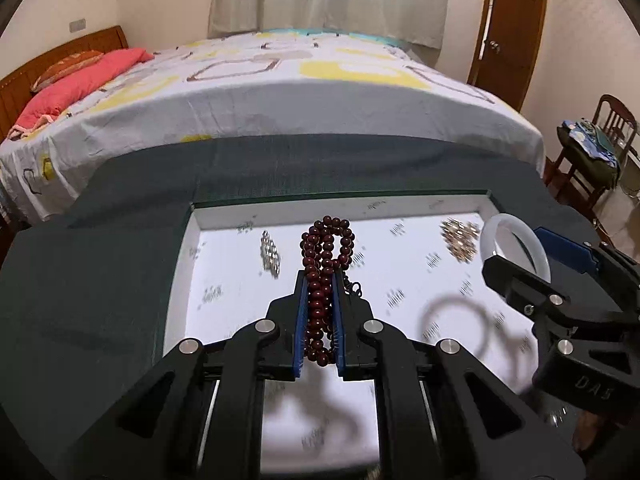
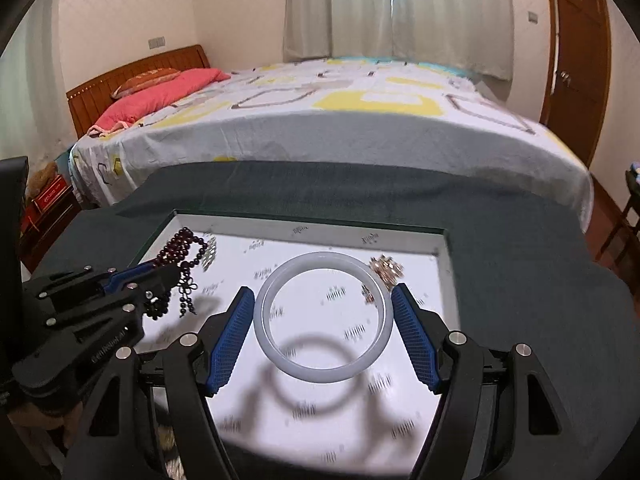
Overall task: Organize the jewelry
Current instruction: 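Carry the bead strand and bangle into the tray and open both tools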
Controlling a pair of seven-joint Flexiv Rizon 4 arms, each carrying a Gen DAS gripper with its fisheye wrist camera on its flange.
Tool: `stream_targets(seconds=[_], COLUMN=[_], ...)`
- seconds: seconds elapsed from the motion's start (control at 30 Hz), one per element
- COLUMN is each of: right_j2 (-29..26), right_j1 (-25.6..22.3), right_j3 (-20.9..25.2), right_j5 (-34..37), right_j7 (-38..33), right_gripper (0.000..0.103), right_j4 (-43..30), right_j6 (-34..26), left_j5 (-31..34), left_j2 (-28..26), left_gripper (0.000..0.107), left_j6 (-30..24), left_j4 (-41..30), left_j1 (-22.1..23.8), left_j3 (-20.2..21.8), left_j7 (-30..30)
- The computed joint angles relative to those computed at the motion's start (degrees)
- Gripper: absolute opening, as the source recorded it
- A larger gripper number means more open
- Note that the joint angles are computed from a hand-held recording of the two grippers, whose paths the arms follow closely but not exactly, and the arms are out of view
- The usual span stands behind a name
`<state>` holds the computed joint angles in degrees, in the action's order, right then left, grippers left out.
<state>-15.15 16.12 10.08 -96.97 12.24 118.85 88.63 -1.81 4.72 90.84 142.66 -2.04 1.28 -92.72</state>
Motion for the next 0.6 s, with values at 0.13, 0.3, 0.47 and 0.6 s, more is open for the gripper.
stream_targets(seconds=[0.13,0.3,0.47,0.6], right_j2=[-3.13,-5.52,-6.80,-7.80], right_j1=[3.40,5.50,7.36,8.84], right_j3=[-0.39,1.74,2.30,2.56], right_j5=[15.39,31.16,40.37,46.75], right_j7=[-14.10,-27.94,-35.62,-41.35], right_gripper=[0.068,0.068,0.068,0.068], right_j4=[-0.83,-1.98,-2.93,-4.09], right_j6=[-2.37,-6.23,-8.77,-11.17], left_j5=[-1.82,-3.35,-6.19,-7.01], left_j2=[-4.19,-7.62,-9.39,-10.38], left_gripper=[0.011,0.011,0.012,0.012], left_j6=[-1.00,-4.35,-6.72,-8.51], left_j4=[-3.22,-6.41,-7.45,-8.37], left_j1=[-0.08,-0.11,-0.33,-0.24], left_j3=[0.23,0.32,0.39,0.54], left_j7=[1.38,2.59,4.72,5.34])
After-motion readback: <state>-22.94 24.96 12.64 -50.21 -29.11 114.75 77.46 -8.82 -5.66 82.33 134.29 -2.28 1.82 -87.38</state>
